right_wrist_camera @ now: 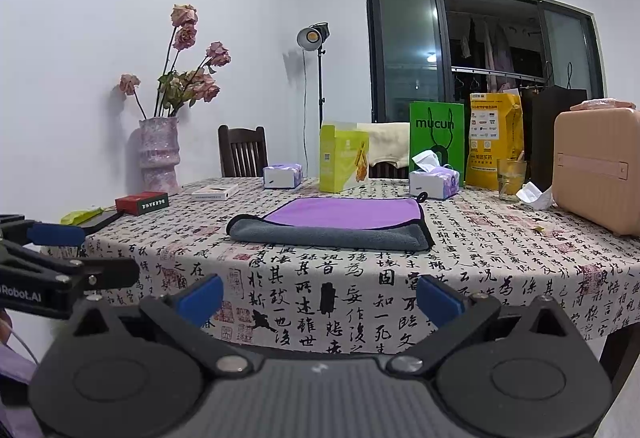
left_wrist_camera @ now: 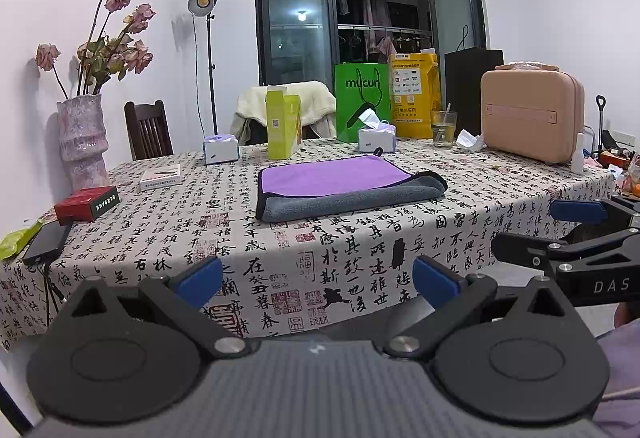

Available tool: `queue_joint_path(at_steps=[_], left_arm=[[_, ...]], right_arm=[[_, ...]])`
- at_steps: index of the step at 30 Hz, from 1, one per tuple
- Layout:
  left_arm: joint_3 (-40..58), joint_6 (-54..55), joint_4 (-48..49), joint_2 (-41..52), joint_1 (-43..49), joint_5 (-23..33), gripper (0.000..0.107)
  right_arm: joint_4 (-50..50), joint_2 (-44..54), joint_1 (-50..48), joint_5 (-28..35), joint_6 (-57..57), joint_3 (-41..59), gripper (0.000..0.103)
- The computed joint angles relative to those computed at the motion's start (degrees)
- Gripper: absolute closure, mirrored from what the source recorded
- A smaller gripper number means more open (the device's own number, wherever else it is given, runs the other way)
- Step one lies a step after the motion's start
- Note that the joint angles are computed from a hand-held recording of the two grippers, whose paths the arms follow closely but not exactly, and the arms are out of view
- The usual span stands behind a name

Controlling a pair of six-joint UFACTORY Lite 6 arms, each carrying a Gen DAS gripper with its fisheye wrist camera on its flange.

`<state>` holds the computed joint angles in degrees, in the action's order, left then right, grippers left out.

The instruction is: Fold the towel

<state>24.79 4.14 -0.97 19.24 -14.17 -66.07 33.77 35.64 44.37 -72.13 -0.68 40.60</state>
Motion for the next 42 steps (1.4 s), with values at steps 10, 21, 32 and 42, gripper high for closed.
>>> queue_joint_path(at_steps=[10,21,32,42], left_arm=[[-0.02,0.06,-0.02,0.00,-0.01,-0.03,0.004],[-0.08,0.18,-0.68,0.08,-0.48,-0.18,0.004],[-0.20,0.22,-0.77,-0.11,-0.57,-0.13,0.004],[-0.20,0.26,-0.78,-0.11,-0.58,-0.11,0.004]], right_arm=[[0.17,-0.15,0.05,0.20,0.27,-0.13,0.000],[-0.39,0.00,-0.31,0.71,0.64,0.16,0.000],[-0.60,0.14,-0.26,0.74,0.47,0.32,0.000],[-0.25,0.35,-0.09,0.56,0.57,0.40,0.000]])
